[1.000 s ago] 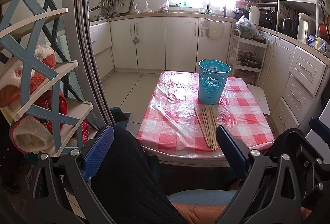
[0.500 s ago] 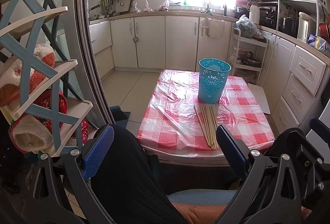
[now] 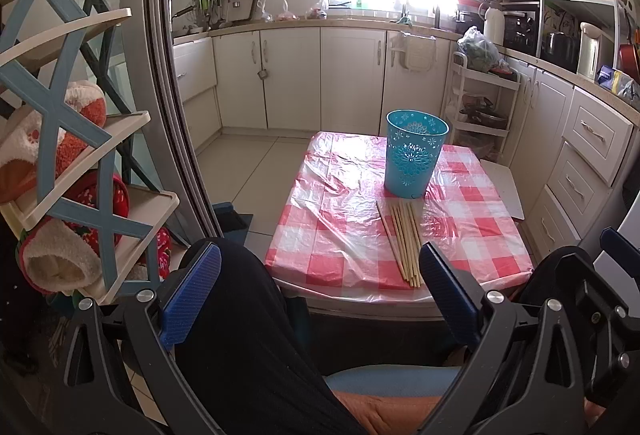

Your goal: Organize utensils

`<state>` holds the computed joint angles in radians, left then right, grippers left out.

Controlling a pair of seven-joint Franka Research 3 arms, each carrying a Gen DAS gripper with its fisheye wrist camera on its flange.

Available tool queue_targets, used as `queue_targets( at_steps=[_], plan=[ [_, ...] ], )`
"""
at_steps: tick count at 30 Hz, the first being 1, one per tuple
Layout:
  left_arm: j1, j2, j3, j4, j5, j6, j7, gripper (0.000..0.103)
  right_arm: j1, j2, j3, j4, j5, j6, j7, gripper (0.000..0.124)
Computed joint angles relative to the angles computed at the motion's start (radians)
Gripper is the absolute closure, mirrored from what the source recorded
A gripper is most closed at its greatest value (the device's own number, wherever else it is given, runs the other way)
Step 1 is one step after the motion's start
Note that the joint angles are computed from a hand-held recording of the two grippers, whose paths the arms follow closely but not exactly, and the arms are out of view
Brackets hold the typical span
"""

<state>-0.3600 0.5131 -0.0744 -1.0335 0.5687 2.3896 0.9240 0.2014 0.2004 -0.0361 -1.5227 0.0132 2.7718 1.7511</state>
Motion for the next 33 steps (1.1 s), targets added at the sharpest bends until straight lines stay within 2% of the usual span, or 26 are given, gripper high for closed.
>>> queue_targets(
  at_steps=[23, 33],
  plan=[
    [0.001, 0.002, -0.001, 0.006, -0.005, -0.002, 0.005, 0.008, 0.001, 0.001, 0.000, 0.003, 0.000, -0.004, 0.000, 0.028],
    [0.003, -0.018, -0.003, -0.035, 0.003, 0.010, -0.009, 0.008, 0.001, 0.003, 0.000, 0.006, -0.001, -0.004, -0.001, 0.028]
  ],
)
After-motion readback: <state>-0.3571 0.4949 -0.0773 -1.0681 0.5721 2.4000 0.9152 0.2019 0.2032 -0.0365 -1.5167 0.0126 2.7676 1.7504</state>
